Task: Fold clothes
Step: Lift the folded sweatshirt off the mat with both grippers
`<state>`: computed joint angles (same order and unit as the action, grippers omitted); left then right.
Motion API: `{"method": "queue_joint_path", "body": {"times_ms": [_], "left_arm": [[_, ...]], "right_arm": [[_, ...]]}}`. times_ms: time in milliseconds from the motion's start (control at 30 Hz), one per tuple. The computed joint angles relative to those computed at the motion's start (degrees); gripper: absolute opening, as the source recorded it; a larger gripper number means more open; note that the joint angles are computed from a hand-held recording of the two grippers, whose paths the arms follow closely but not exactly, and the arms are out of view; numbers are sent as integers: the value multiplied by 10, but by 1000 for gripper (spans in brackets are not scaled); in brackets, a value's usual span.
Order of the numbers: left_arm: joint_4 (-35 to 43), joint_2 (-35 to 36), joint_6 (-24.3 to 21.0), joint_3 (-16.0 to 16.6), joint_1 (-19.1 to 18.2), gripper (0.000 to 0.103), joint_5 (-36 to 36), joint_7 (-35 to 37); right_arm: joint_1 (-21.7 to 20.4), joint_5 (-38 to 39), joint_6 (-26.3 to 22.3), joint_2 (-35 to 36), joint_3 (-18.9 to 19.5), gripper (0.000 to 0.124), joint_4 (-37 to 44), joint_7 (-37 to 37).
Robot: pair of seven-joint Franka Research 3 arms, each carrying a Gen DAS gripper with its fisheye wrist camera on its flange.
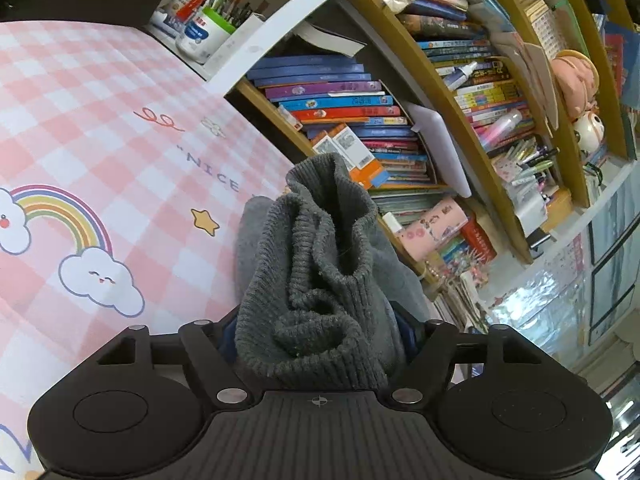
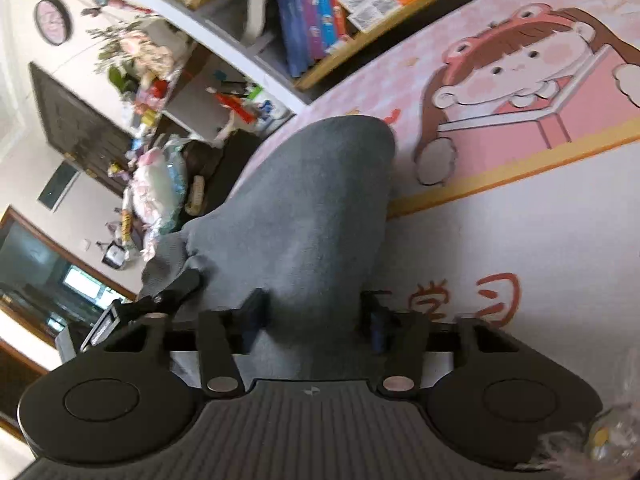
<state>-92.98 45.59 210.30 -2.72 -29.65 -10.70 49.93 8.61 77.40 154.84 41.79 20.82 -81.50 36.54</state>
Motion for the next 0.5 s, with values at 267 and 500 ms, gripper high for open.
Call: {"method": "queue_joint_path", "body": {"times_ms": [267, 500], "left_arm": [[1, 4, 45, -24, 18, 57, 32, -8], [16, 10, 38, -34, 29, 57, 56, -17]], "right_arm": [[-2, 72, 40, -31, 12, 37, -27, -132], [9, 106, 39, -45, -7, 37, -34, -165]]}}
